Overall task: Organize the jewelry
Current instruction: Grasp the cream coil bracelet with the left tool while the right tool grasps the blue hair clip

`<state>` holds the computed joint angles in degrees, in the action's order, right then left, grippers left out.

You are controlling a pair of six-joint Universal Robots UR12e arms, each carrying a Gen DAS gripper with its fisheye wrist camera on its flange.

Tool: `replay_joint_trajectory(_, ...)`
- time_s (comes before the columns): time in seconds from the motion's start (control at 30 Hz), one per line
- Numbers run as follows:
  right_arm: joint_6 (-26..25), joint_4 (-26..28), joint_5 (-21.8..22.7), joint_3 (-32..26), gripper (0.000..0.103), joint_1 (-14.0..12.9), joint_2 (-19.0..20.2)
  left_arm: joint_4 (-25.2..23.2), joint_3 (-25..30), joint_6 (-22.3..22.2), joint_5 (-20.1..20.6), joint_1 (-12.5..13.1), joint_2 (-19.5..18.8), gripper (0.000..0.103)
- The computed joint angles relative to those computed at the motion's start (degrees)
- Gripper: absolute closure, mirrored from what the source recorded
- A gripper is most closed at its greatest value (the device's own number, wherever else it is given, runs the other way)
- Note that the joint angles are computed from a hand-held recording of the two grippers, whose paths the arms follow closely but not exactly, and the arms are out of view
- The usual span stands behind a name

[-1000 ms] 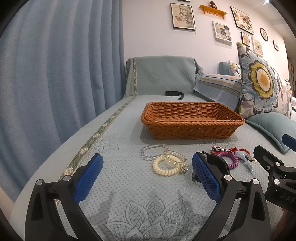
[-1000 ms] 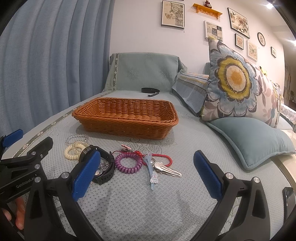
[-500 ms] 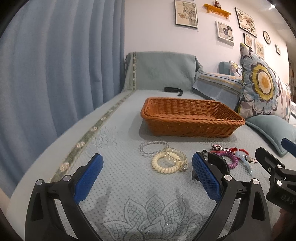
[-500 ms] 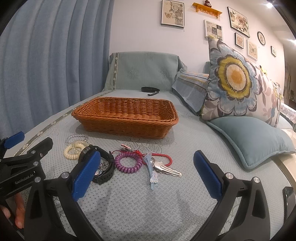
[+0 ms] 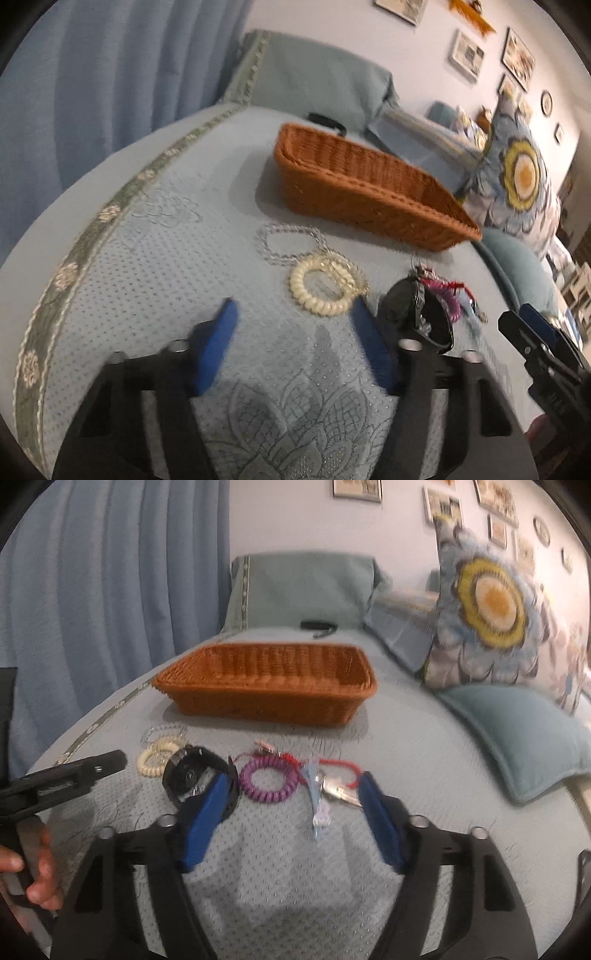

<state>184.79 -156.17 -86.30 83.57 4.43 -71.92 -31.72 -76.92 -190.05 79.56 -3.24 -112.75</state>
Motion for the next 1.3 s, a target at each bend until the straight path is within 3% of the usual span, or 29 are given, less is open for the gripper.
replay_joint_trajectory(0.23, 0.49, 8.11, 8.84, -0.11, 0.059, -3.13, -1.15, -6.92, 4.53, 3.41, -5.39, 0.78, -1.91, 0.051)
replay_joint_trajectory(0.33, 0.92, 10.87, 11.11, -1.09, 0.066, -3.44, -0.51, -9.80, 5.75, 3.90, -5.89, 0.86, -2.54, 0.058)
replay_joint_trajectory(0.43, 0.32, 14.20, 9.73, -2.42, 0.072, -2.93, 0.48, -12.20, 6.70, 4.10, -6.03, 0.98, -3.16, 0.061)
replay_joint_trajectory(0.63, 2.33, 16.08, 6.06, -4.53, 0.072, -2.32, 2.03, -14.33, 9.71, 6.03, -4.50, 0.55, -4.90, 0.063)
replay_joint_trajectory(0.77, 1.25, 17.78, 5.09, -6.17, 0.072, -1.95, 3.08, -12.55, 9.24, 7.51, -2.17, -0.09, -5.03, 0.063)
replay_joint_trajectory(0.8, 0.59, 17.76, 4.78, -6.18, 0.074, -1.76, 3.09, -12.49, 9.28, 7.99, -1.37, -0.30, -5.05, 0.063)
replay_joint_trajectory(0.83, 0.09, 17.99, 4.70, -6.25, 0.087, -1.66, 3.12, -12.57, 9.57, 8.63, 0.04, -0.68, -5.20, 0.063)
replay_joint_trajectory(0.87, -0.28, 18.07, 5.01, -6.25, 0.090, -1.67, 3.11, -12.37, 9.57, 8.89, 0.77, -0.86, -5.25, 0.063)
replay_joint_trajectory(0.97, -0.88, 17.86, 5.46, -5.85, 0.092, -1.81, 2.83, -11.78, 9.57, 9.45, 3.65, -1.47, -5.35, 0.072)
replay_joint_trajectory(1.0, -0.94, 17.71, 5.98, -5.55, 0.092, -1.94, 2.62, -11.70, 9.56, 9.39, 3.76, -1.47, -5.36, 0.081)
replay_joint_trajectory(1.07, -1.20, 17.54, 6.46, -5.15, 0.093, -2.12, 2.35, -11.62, 9.44, 8.98, 3.58, -1.30, -5.30, 0.092)
replay_joint_trajectory(1.3, -1.27, 14.35, 7.17, -3.16, 0.095, -2.35, 1.05, -11.88, 6.62, 10.06, -2.49, 0.30, -2.93, 0.095)
